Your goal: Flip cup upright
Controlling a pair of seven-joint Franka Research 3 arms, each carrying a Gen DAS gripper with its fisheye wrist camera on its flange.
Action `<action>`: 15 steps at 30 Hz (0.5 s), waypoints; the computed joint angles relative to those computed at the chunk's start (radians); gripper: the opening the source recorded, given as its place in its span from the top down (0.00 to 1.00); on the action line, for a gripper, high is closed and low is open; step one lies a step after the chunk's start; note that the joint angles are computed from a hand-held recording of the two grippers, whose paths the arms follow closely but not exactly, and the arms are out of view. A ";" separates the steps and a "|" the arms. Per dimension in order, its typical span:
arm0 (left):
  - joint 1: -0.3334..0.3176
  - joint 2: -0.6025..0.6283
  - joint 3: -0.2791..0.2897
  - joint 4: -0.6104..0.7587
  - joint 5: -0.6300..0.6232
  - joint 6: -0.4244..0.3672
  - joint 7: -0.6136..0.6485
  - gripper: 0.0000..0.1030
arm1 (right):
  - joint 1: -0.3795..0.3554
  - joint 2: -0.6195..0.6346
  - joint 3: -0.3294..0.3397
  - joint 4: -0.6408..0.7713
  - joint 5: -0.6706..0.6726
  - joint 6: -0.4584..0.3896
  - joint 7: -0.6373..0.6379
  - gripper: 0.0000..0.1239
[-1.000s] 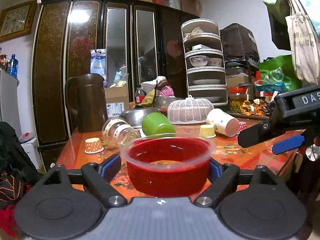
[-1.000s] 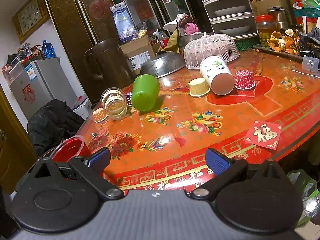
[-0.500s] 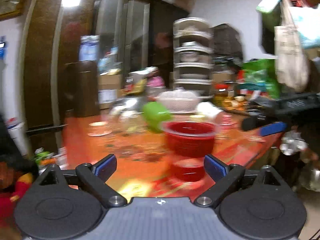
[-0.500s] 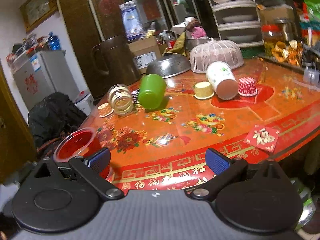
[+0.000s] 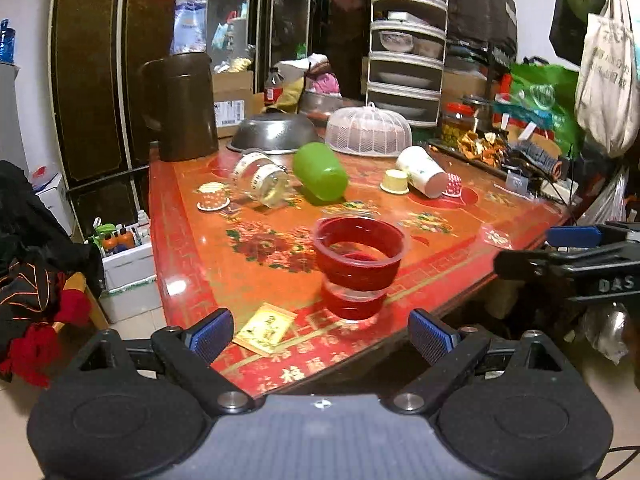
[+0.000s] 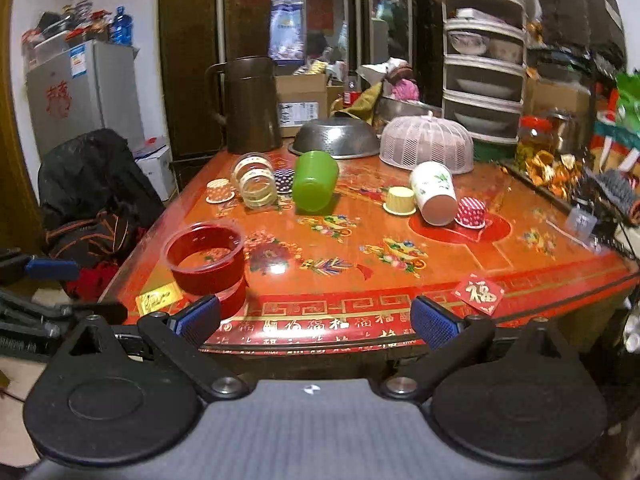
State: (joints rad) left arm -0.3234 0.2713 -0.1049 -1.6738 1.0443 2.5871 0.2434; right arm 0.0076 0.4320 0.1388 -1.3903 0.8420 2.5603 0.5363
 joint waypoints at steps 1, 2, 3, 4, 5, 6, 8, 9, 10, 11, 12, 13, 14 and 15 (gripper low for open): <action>-0.002 0.004 -0.004 0.007 -0.007 -0.004 0.007 0.07 | 0.002 0.006 -0.004 0.009 -0.006 -0.006 0.015 0.18; -0.003 0.009 -0.005 0.016 -0.015 -0.009 0.012 0.07 | 0.004 0.014 -0.006 0.021 -0.013 -0.010 0.030 0.18; -0.006 0.012 -0.006 0.024 -0.025 -0.018 0.012 0.07 | 0.003 0.019 -0.005 0.027 -0.015 -0.014 0.035 0.18; -0.007 0.014 -0.006 0.028 -0.032 -0.024 0.008 0.07 | 0.000 0.017 -0.003 0.023 -0.014 -0.016 0.033 0.18; -0.009 0.014 -0.004 0.030 -0.032 -0.024 0.000 0.07 | -0.001 0.018 -0.003 0.023 -0.017 -0.019 0.034 0.18; -0.011 0.015 -0.003 0.035 -0.036 -0.031 -0.001 0.07 | 0.000 0.017 -0.004 0.021 -0.020 -0.019 0.037 0.18; -0.019 0.021 -0.002 0.049 -0.037 -0.060 -0.004 0.07 | 0.000 0.023 -0.004 0.028 -0.026 -0.026 0.043 0.18; -0.024 0.024 -0.001 0.058 -0.037 -0.075 -0.008 0.07 | 0.000 0.026 -0.005 0.033 -0.030 -0.028 0.047 0.18; -0.025 0.026 0.000 0.063 -0.039 -0.085 -0.011 0.07 | -0.001 0.028 -0.003 0.037 -0.031 -0.031 0.047 0.18; -0.025 0.029 -0.002 0.070 -0.048 -0.094 -0.007 0.07 | -0.002 0.034 -0.002 0.046 -0.032 -0.035 0.049 0.18; -0.025 0.033 -0.003 0.078 -0.056 -0.101 -0.003 0.07 | -0.004 0.033 -0.001 0.045 -0.031 -0.036 0.050 0.18; -0.025 0.035 -0.002 0.082 -0.060 -0.104 -0.003 0.07 | -0.005 0.035 0.000 0.048 -0.031 -0.039 0.051 0.18; -0.027 0.038 -0.002 0.088 -0.063 -0.110 -0.002 0.07 | -0.006 0.037 0.000 0.051 -0.032 -0.042 0.052 0.18; -0.028 0.041 -0.002 0.095 -0.070 -0.120 0.001 0.07 | -0.008 0.037 0.001 0.050 -0.031 -0.044 0.049 0.18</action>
State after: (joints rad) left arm -0.3510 0.3128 -0.1065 -1.5788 0.9742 2.4671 0.2441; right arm -0.0006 0.4686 0.1397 -1.3401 0.8112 2.5166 0.5858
